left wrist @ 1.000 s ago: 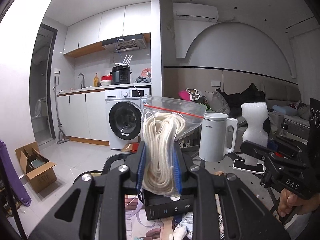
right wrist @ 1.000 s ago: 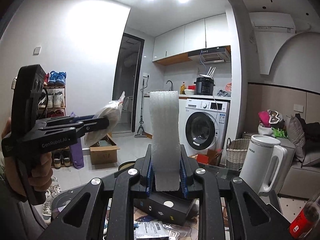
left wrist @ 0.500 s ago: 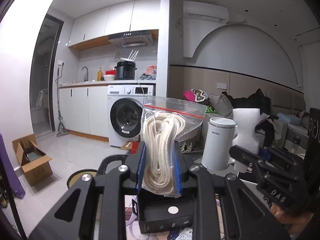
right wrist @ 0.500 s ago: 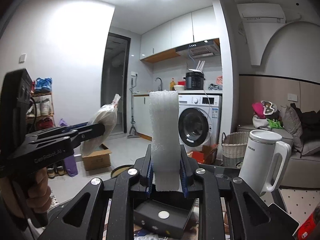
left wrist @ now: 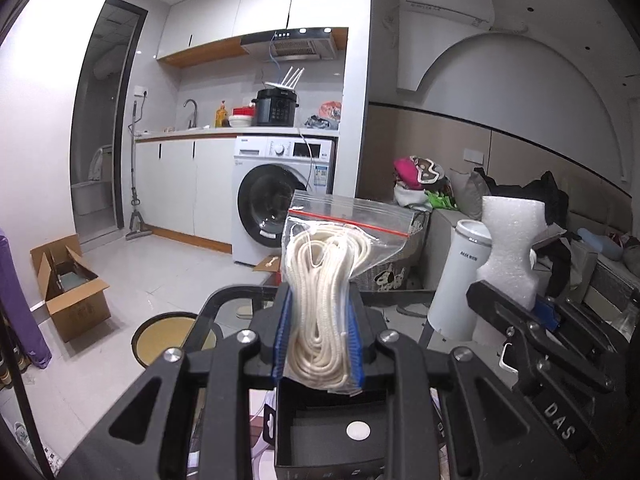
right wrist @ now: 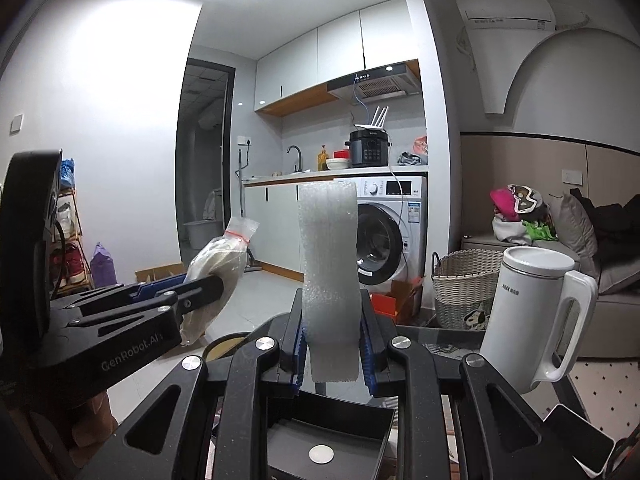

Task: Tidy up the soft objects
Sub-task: 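Lift the rope bag with the left tool while the right tool lifts the foam block, then lower the rope bag into the black box while the right tool lowers the foam block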

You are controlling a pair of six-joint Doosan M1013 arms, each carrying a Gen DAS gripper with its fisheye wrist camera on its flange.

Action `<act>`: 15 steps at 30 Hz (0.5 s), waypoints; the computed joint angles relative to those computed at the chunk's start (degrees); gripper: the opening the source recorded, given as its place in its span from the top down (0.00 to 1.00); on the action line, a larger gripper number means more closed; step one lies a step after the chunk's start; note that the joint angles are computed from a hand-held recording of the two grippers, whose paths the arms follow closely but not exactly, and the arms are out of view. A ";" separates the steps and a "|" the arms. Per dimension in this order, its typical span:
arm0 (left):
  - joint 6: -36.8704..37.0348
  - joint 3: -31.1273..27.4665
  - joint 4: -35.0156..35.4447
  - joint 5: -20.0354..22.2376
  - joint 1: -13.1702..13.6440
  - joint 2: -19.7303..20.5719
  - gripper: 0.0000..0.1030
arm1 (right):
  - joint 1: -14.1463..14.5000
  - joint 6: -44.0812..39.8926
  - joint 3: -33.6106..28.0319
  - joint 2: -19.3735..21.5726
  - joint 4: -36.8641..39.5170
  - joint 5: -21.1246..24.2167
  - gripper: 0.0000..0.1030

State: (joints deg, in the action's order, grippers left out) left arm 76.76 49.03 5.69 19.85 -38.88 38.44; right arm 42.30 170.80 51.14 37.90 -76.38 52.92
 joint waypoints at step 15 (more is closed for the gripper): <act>4.08 -23.21 -6.36 32.48 -0.01 12.46 0.78 | -3.36 -18.95 -7.41 4.04 26.47 4.17 0.79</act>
State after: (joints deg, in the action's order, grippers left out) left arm 80.83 25.82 -0.68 52.33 -38.89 50.89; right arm 38.95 151.85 43.72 41.94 -49.90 57.09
